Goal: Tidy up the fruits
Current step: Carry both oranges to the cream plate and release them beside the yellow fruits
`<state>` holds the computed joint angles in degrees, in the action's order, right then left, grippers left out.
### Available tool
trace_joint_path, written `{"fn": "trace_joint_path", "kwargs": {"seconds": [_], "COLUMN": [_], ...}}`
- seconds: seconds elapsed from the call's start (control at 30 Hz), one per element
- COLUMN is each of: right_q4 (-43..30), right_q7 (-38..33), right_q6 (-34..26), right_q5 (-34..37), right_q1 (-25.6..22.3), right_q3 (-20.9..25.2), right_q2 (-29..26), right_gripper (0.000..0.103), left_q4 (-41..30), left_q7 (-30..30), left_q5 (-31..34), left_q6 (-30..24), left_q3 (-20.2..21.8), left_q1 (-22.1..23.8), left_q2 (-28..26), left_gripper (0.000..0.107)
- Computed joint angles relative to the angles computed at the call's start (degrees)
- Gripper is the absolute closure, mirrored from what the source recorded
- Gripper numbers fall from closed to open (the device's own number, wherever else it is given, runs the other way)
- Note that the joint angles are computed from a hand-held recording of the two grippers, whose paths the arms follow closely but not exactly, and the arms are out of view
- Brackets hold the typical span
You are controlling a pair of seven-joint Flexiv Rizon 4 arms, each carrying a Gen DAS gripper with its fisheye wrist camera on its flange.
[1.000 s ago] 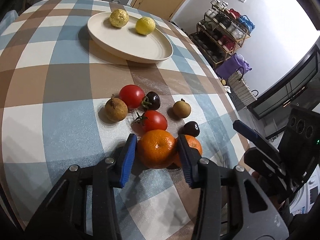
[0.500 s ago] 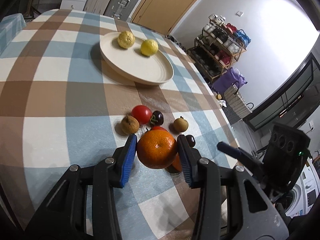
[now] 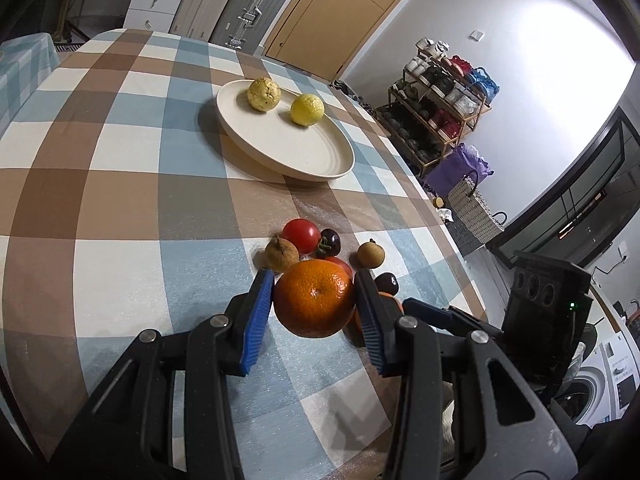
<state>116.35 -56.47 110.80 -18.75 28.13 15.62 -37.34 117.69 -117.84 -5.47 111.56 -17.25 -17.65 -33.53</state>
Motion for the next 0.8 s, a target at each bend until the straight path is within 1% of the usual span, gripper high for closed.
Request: {"fn": "trace_joint_path", "kwargs": {"seconds": [0.1, 0.2, 0.27, 0.33, 0.37, 0.4, 0.43, 0.47, 0.5, 0.6, 0.67, 0.77, 0.8], "right_q4": [-0.8, -1.6, -1.9, -2.4, -2.5, -2.5, -2.4, -2.4, -2.4, -2.3, -1.9, -1.6, -1.4], "right_q7": [0.4, 0.6, 0.8, 0.9, 1.0, 1.1, 1.0, 1.0, 0.9, 1.1, 0.7, 0.1, -0.1], "right_q6": [-1.1, -2.1, -2.7, -3.1, -3.5, -3.8, -3.7, -4.0, -3.9, -2.8, -2.3, 0.2, 0.8], "right_q5": [-0.4, -1.0, -0.6, -0.6, -0.5, -0.2, 0.6, 1.1, 1.4, 1.1, 1.4, 0.3, 0.2], "right_q1": [-0.5, -0.8, -0.1, -0.5, -0.2, 0.2, 1.5, 2.1, 2.2, -0.2, 0.9, -0.9, -0.7], "right_q3": [0.6, 1.2, 0.7, 1.1, 0.9, 0.5, -0.9, -1.6, -1.8, 0.6, -0.4, 1.3, 1.1], "right_q2": [-0.6, -1.1, -1.1, -1.5, -1.5, -1.4, -1.1, -0.9, -0.9, -1.7, -1.4, -1.8, -1.6], "right_gripper": [0.014, 0.023, 0.024, 0.035, 0.038, 0.042, 0.048, 0.051, 0.060, 0.062, 0.062, 0.062, 0.062], "left_q4": [0.3, 0.5, 0.7, 0.8, 0.8, 0.8, 0.8, 0.8, 0.8, 0.7, 0.4, -0.2, -0.4], "left_q7": [-0.3, -0.7, -0.8, -1.0, -1.1, -1.1, -1.3, -1.4, -1.3, -1.1, -0.8, 0.0, 0.2], "left_q5": [0.6, 1.3, 1.4, 1.2, 0.8, 0.6, 0.6, 0.7, 0.8, 0.7, 0.4, -0.4, -0.7], "left_q6": [0.3, 0.5, 0.5, 0.5, 0.1, -0.1, -0.1, 0.0, 0.0, -0.1, -0.4, -1.3, -1.6], "left_q3": [-0.9, -1.6, -1.5, -1.2, -0.8, -0.6, -0.7, -0.9, -0.8, -0.5, 0.1, 1.2, 1.6], "left_q1": [1.0, 2.0, 2.0, 1.8, 1.4, 1.2, 1.4, 1.5, 1.5, 1.2, 0.7, -0.2, -0.5], "left_q2": [-0.3, -0.6, -0.6, -0.5, -0.4, -0.3, -0.4, -0.5, -0.5, -0.5, -0.5, -0.1, 0.1], "left_gripper": [0.068, 0.068, 0.068, 0.068, 0.068, 0.068, 0.068, 0.068, 0.068, 0.068, 0.068, 0.068, 0.068]}}
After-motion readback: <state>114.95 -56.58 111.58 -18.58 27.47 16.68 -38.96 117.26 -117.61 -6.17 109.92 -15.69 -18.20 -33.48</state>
